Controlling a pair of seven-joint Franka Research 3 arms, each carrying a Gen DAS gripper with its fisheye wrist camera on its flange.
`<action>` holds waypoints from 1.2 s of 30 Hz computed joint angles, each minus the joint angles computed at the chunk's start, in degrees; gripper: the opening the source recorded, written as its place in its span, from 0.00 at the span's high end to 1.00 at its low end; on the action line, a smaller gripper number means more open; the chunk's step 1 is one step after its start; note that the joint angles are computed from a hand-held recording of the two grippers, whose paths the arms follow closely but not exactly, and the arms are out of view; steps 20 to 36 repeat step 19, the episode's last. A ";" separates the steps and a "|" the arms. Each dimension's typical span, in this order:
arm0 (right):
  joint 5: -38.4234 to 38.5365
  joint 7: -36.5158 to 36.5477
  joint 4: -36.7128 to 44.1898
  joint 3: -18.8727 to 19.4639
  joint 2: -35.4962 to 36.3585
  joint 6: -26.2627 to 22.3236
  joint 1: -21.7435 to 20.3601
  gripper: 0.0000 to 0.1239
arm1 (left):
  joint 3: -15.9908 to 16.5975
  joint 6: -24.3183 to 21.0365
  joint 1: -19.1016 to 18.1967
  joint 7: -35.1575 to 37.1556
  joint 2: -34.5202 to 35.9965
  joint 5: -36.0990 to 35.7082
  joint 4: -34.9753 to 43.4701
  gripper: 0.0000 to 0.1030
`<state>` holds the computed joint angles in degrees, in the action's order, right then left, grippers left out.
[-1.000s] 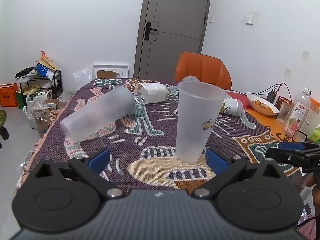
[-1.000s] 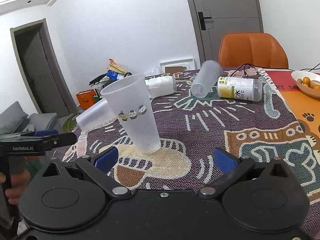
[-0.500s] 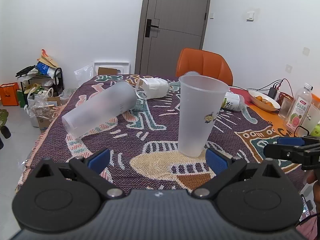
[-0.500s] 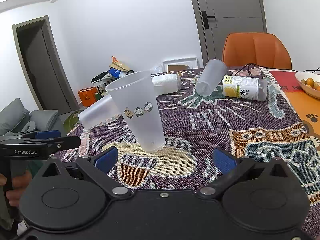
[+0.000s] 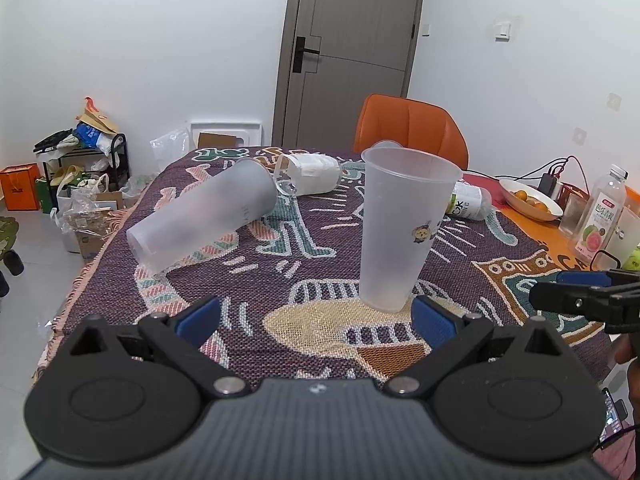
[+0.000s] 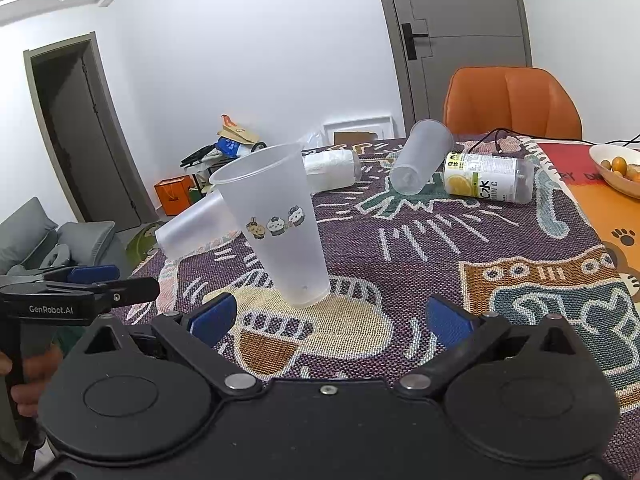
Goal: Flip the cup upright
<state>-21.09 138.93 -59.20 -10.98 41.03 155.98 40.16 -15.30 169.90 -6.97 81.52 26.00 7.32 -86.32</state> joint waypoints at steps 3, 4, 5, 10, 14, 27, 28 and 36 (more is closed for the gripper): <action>0.02 0.09 -0.02 -0.04 0.00 -0.07 0.04 0.17 | 0.17 -0.07 -0.06 -0.28 -0.04 0.09 -0.07 0.02; 0.02 0.09 -0.02 -0.04 0.00 -0.07 0.04 0.17 | 0.15 -0.07 -0.03 -0.28 -0.04 0.10 -0.07 0.02; 0.02 0.09 -0.02 -0.04 0.00 -0.07 0.04 0.17 | 0.14 -0.07 -0.02 -0.29 -0.04 0.11 -0.06 0.02; 0.15 -0.08 0.26 0.05 0.17 -0.17 0.00 0.17 | 0.21 -0.38 -0.15 -0.39 -0.01 0.20 0.19 0.02; 0.10 -0.20 0.40 0.02 0.25 -0.26 0.04 0.17 | 0.22 -0.63 -0.21 -0.52 -0.07 0.21 0.22 0.02; 0.17 -0.18 0.65 0.06 0.43 -0.42 0.05 0.17 | 0.11 -0.73 -0.23 -0.13 -0.13 0.14 0.16 0.02; 0.17 -0.18 0.65 0.06 0.43 -0.42 0.05 0.17 | 0.11 -0.73 -0.23 -0.13 -0.13 0.14 0.16 0.02; 0.17 -0.18 0.65 0.06 0.43 -0.42 0.05 0.17 | 0.11 -0.73 -0.23 -0.13 -0.13 0.14 0.16 0.02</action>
